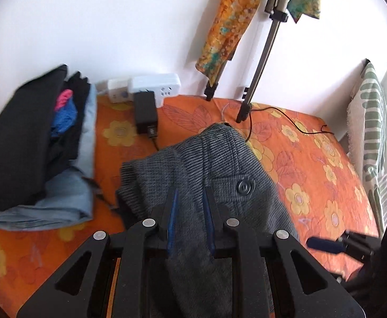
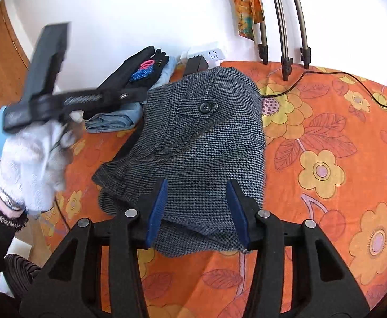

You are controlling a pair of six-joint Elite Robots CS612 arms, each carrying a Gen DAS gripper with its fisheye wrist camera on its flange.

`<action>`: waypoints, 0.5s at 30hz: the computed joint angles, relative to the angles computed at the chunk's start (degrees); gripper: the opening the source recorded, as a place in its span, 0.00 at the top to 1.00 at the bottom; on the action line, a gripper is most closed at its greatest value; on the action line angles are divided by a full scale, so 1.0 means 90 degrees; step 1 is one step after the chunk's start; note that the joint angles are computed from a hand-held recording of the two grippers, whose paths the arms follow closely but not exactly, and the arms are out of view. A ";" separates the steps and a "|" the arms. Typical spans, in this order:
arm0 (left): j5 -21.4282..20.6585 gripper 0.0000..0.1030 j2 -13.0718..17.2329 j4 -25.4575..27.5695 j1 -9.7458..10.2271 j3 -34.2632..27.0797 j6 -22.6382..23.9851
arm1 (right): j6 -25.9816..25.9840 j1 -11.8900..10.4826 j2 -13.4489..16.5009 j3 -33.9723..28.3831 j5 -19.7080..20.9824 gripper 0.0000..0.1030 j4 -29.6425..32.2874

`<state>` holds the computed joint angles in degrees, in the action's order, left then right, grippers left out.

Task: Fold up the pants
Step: 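Open the right gripper and press the folded shorts flat with both grippers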

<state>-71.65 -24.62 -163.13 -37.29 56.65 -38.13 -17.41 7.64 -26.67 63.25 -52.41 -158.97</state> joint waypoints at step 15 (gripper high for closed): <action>0.0822 0.83 0.0692 0.1312 0.0046 -0.1208 0.0518 | -0.1256 0.0199 0.0118 -0.0305 -0.0608 0.56 0.1190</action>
<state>-64.25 -18.39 -151.32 -36.88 45.77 -33.47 -28.71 9.43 -25.61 60.51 -57.88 -148.26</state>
